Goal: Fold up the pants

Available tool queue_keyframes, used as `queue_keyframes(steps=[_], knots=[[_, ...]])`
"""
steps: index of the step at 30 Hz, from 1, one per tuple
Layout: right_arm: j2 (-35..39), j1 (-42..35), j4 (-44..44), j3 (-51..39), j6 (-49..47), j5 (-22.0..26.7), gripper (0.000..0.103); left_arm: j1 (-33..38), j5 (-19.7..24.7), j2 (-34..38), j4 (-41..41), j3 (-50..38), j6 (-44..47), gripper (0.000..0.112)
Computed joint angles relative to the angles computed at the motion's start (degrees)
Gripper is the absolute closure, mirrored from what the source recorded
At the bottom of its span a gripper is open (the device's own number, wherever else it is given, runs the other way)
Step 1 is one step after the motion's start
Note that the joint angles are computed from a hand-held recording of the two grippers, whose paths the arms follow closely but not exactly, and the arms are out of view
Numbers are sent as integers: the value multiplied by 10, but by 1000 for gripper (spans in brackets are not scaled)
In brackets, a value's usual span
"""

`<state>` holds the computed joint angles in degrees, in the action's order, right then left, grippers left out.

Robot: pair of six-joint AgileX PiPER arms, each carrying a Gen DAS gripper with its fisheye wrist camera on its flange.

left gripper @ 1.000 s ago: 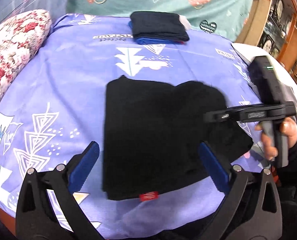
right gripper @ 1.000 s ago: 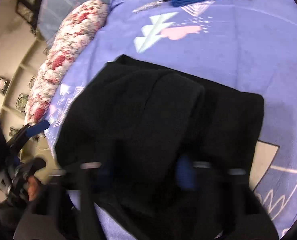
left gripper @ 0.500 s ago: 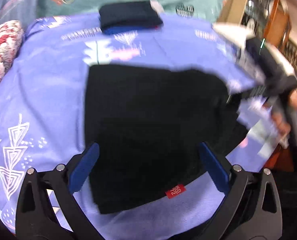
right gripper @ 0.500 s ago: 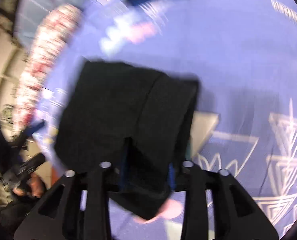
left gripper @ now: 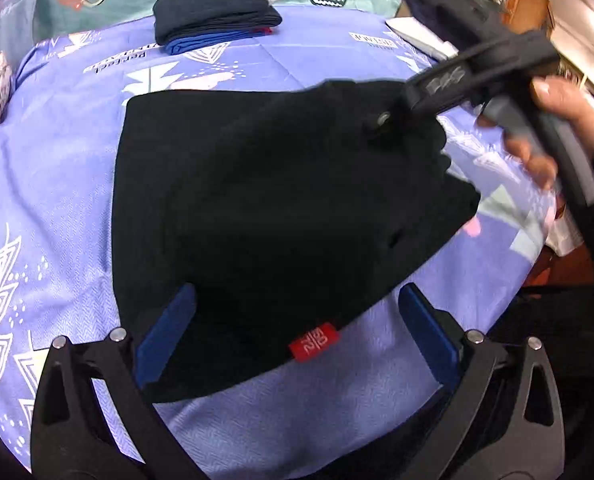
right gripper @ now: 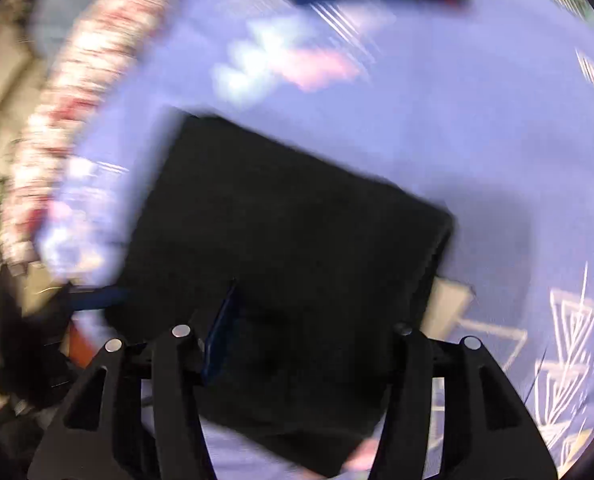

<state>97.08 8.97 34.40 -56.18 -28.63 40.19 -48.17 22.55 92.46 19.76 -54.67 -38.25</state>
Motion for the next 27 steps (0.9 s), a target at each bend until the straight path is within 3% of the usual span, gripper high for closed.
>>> queue_keyframes(steps=[2,4,7,9,11,13,16,18,21,24,27], knots=[[-19,-37,19,12,-38,28,56,10,-13,-7,-32,7,35,12],[-78,-64,-40,30,10,35,52,25,-26,-21,-83,17,90,12],[-162,-107,-66,31,16,77,52,17,-32,-41,-51,22,70,12],[-196,-116,-11,21,-22,100,50,1,-43,-55,-4,26,36,12],[-196,-101,38,1,-64,124,49,-1,-49,-48,-46,21,89,12],[-159,-52,80,-36,-71,128,44,4,-41,-11,-125,5,159,12],[-21,27,147,-133,-64,143,35,-2,-54,-2,-91,7,124,12],[66,62,173,-207,-53,174,35,3,-60,-4,-119,10,144,12],[214,120,110,-345,46,157,35,5,-62,-5,-133,14,156,12],[269,111,119,-375,56,135,40,2,-62,-13,-134,21,166,12],[225,80,178,-316,6,135,39,14,-48,-43,-152,23,192,12]])
